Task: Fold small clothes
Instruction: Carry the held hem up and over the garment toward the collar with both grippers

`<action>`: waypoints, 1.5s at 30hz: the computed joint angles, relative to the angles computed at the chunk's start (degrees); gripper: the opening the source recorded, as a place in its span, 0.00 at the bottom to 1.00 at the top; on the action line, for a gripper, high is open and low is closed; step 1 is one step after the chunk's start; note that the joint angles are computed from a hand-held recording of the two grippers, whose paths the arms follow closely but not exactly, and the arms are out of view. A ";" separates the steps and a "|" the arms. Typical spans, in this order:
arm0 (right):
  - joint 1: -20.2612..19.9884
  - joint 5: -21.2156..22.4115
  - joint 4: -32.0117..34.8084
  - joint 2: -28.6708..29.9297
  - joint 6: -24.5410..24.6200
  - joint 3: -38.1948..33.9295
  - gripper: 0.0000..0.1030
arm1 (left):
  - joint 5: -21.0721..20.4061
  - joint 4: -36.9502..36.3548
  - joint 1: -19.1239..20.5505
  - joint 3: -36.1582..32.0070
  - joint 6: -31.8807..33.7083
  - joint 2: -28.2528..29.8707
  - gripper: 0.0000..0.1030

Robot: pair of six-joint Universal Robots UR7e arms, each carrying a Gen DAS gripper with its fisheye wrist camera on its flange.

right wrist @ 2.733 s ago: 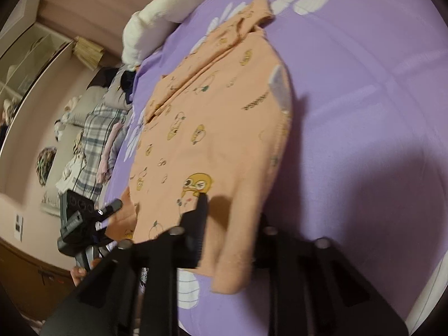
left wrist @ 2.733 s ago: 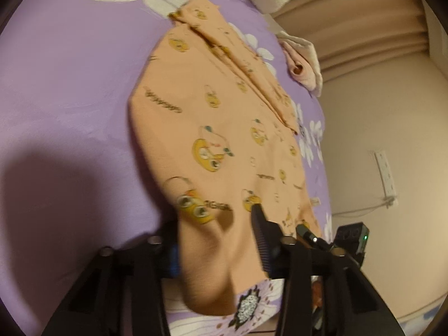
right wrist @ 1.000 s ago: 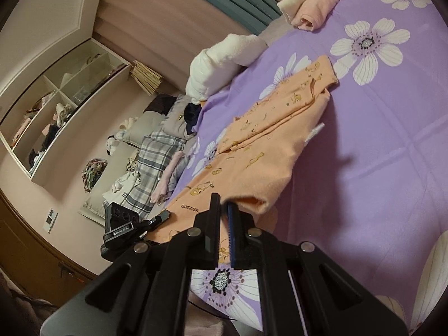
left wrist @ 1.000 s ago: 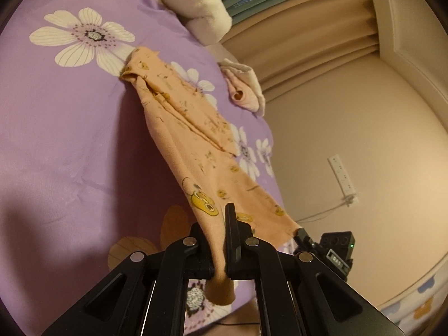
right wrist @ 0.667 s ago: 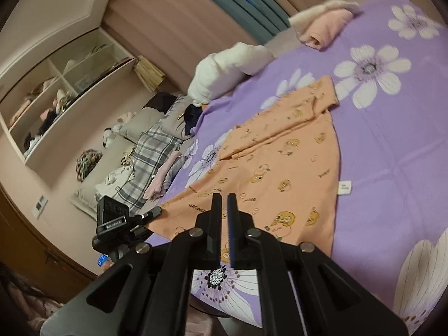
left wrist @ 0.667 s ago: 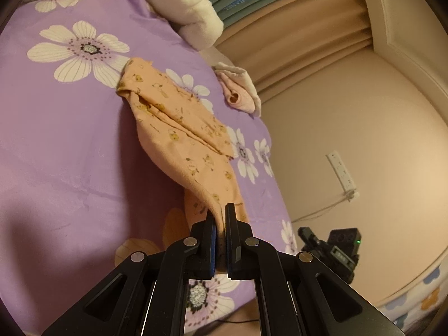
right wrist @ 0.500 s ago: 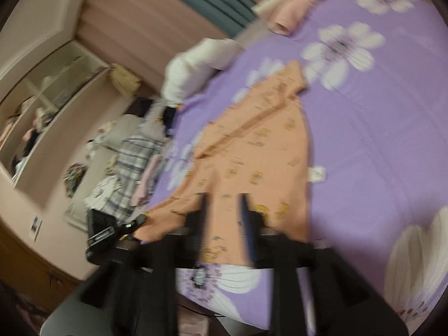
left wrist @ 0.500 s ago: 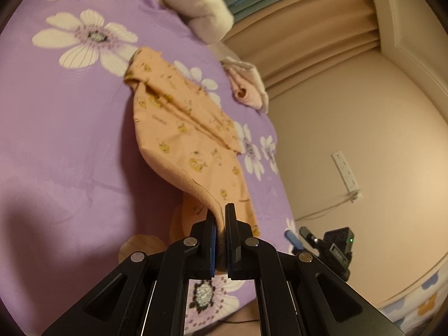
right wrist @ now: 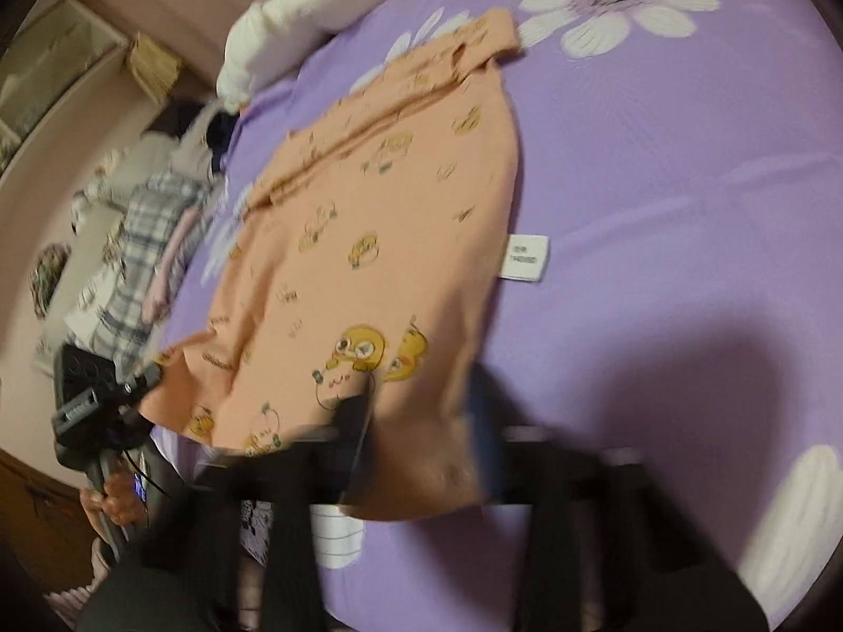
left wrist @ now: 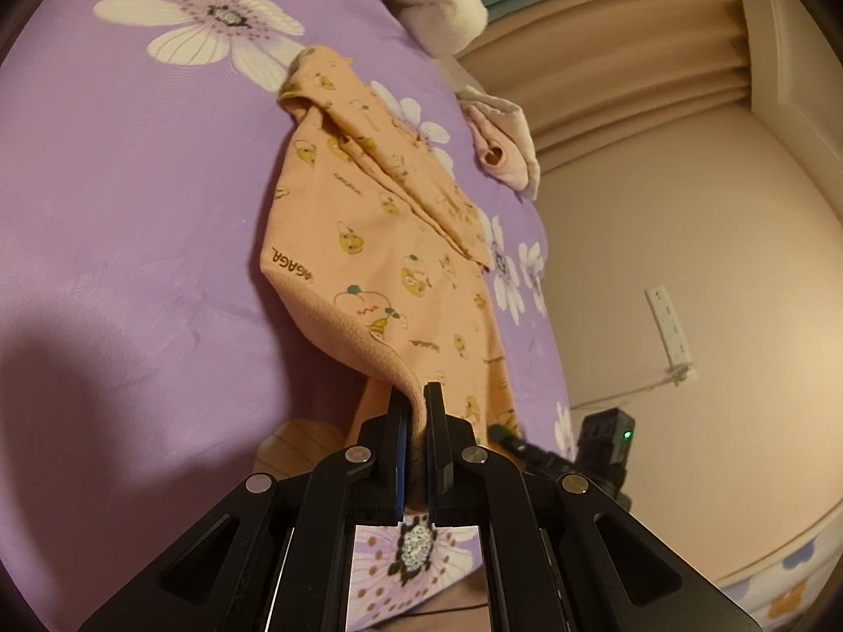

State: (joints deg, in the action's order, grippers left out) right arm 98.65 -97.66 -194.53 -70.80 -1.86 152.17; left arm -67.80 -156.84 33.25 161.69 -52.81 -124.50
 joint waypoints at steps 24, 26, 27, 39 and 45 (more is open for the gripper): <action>-3.55 26.44 5.18 -21.43 -2.66 7.18 0.06 | 6.89 7.57 -17.98 -1.87 0.55 -14.15 0.01; -2.21 25.17 8.13 -24.98 -3.31 7.24 0.06 | 9.16 13.36 -21.59 -2.91 -1.39 -17.54 0.01; -1.39 24.34 8.95 -26.11 -3.39 7.16 0.06 | 10.18 16.37 -23.45 -3.51 -2.50 -19.23 0.01; 4.72 16.63 10.20 -26.78 -2.78 2.53 0.07 | 8.52 7.26 -17.67 -4.50 1.14 -13.05 0.01; 5.28 14.54 8.07 -17.51 -1.75 -4.68 0.07 | 1.09 -9.49 -2.40 -7.02 9.05 2.35 0.01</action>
